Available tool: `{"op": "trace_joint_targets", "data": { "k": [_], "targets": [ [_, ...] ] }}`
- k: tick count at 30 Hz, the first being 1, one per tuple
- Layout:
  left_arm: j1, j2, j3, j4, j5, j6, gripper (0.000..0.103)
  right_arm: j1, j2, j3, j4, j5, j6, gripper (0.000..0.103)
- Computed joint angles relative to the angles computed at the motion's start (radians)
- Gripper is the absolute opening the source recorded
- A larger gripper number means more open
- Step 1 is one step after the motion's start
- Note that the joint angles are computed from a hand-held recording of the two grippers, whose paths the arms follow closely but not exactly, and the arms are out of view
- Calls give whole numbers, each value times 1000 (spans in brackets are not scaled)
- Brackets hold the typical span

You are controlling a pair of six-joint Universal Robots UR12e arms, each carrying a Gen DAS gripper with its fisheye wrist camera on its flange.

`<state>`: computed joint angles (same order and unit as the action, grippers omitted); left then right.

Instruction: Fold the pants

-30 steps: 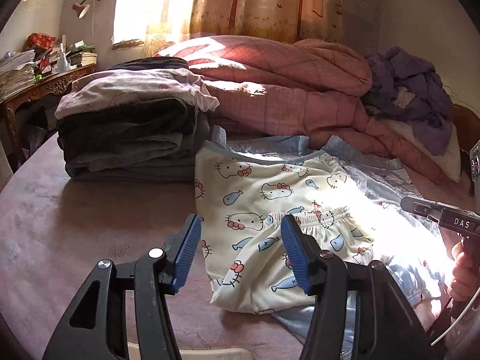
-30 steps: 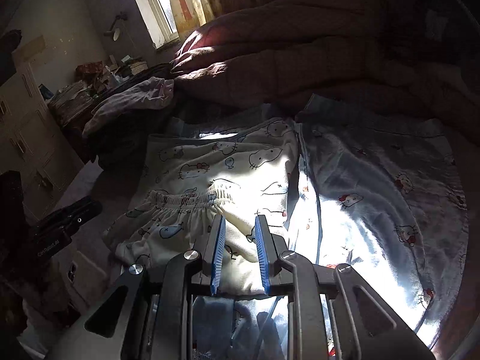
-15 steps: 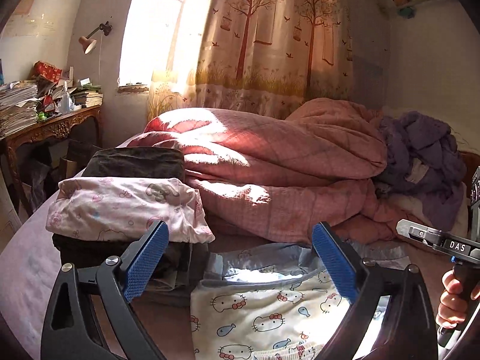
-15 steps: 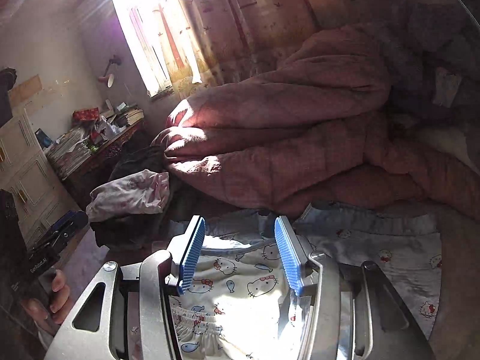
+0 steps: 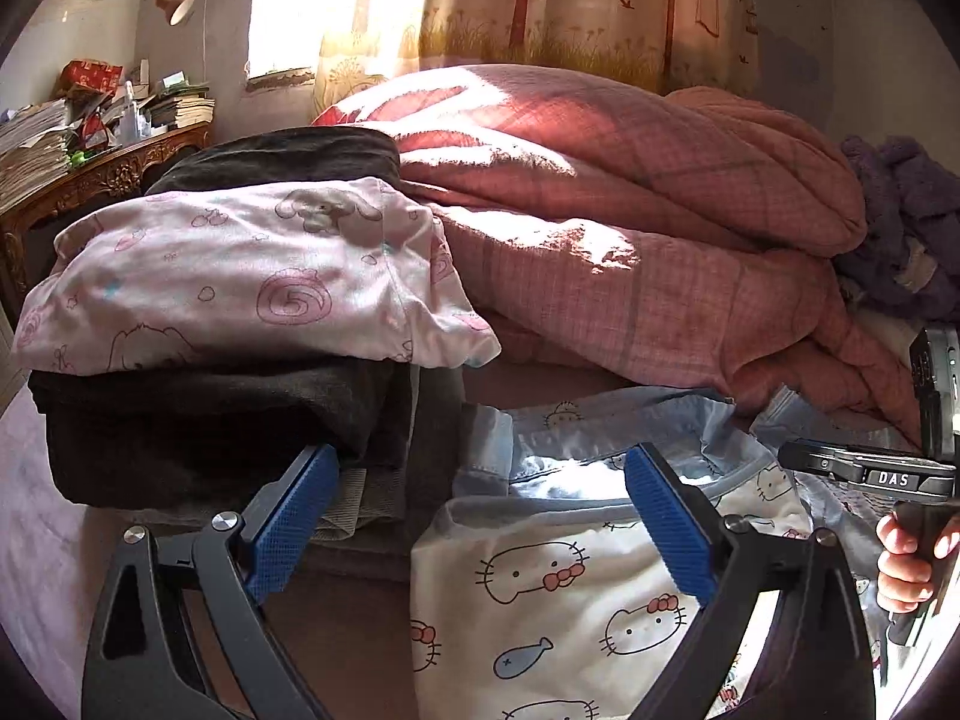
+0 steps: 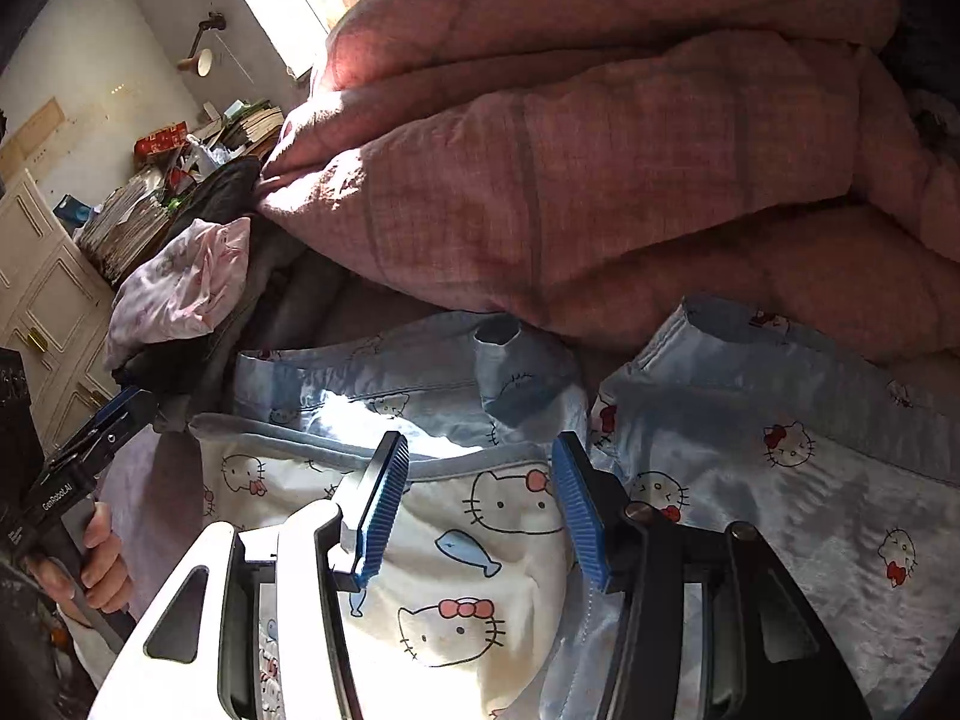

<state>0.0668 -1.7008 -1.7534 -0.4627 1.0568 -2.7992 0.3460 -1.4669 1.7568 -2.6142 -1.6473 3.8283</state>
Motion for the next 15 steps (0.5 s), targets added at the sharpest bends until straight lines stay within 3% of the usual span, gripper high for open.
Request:
{"op": "trace_joint_targets", "data": {
  "k": [4, 7, 10, 15],
  "targets": [
    [15, 4, -1, -18, -57, 5, 95, -30, -6, 40, -57, 111, -2, 52],
    [18, 7, -4, -14, -73, 13, 95, -34, -10, 56, -75, 139, -1, 42],
    [19, 8, 0, -44, -86, 39, 95, -26, -6, 47, -34, 95, -15, 42],
    [18, 16, -3, -69, -111, 76, 95, -39, 5, 49, 0, 126, -17, 43]
  ]
}}
